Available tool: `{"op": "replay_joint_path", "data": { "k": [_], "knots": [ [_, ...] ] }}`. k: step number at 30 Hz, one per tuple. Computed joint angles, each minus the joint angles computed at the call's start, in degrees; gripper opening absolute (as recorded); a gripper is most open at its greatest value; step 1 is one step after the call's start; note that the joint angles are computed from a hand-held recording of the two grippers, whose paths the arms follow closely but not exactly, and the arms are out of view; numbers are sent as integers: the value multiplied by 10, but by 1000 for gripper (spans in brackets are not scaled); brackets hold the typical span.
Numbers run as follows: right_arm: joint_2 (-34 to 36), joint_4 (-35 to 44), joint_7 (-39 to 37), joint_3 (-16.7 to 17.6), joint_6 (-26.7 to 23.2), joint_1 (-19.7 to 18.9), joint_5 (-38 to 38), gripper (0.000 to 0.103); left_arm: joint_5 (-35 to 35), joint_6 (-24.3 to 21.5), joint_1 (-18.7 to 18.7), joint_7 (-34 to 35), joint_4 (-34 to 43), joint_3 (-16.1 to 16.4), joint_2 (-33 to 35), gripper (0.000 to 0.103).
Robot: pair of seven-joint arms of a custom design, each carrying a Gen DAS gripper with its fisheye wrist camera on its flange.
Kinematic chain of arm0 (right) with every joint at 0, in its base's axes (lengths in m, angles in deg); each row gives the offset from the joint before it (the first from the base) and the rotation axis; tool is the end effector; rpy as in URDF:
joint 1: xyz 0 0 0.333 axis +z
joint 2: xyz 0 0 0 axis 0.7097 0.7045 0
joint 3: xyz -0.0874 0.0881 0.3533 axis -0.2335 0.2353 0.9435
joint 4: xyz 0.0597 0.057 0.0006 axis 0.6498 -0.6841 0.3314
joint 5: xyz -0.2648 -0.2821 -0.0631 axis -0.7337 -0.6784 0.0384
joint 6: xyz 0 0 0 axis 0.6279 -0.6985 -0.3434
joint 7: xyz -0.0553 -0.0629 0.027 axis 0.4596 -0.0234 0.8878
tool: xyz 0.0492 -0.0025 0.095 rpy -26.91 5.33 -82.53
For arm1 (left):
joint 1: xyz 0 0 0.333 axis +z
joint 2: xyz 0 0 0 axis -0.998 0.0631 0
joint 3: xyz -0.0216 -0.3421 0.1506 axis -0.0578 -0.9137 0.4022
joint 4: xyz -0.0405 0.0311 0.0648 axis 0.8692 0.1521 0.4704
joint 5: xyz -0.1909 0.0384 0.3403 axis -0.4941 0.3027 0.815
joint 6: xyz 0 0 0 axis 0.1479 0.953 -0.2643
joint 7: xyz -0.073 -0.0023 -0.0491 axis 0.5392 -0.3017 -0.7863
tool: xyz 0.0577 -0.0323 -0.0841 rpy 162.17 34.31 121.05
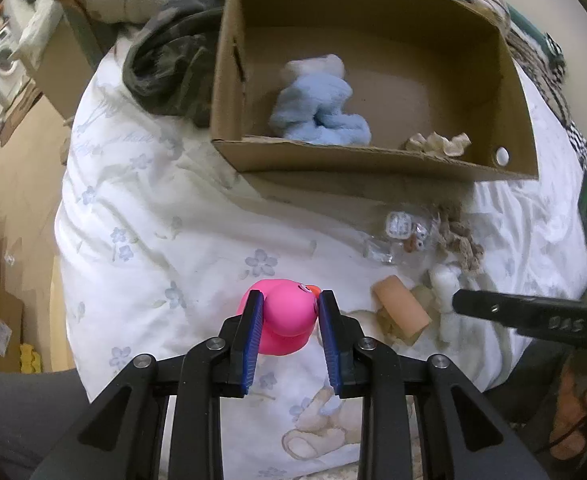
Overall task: Organize soft objects
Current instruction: 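Grasp the pink ball toy with the left tool while the right tool grasps the white sock, then lower the pink toy and white sock into the box and open both tools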
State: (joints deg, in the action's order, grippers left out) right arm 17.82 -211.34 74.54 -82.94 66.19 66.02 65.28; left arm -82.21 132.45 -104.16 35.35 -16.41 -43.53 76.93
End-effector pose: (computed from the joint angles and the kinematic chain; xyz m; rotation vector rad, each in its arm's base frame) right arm 0.4956 0.2509 0.4964 -1.4109 2.3728 0.3720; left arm 0.5663 -0.3200 0.5414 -1.6381 2.5354 -0.4408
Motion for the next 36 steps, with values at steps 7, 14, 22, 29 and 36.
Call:
{"op": "replay_joint_path", "data": {
  "k": [7, 14, 22, 29, 36],
  "knots": [
    [33, 28, -1, 4, -22, -4, -17, 42, -2, 13, -3, -14, -2, -1, -1, 25],
    [34, 31, -17, 9, -14, -6, -21, 22, -7, 10, -1, -13, 1, 0, -2, 25],
    [-15, -9, -48, 13, 66, 11, 39, 22, -5, 24, 4, -24, -7, 3, -12, 25],
    [-55, -29, -69, 8, 133, 39, 24, 22, -3, 40, 11, -29, -19, 3, -27, 25],
    [-66, -37, -36, 1, 184, 43, -27, 22, 21, 65, 7, -38, -27, 2, -31, 25]
  ]
}}
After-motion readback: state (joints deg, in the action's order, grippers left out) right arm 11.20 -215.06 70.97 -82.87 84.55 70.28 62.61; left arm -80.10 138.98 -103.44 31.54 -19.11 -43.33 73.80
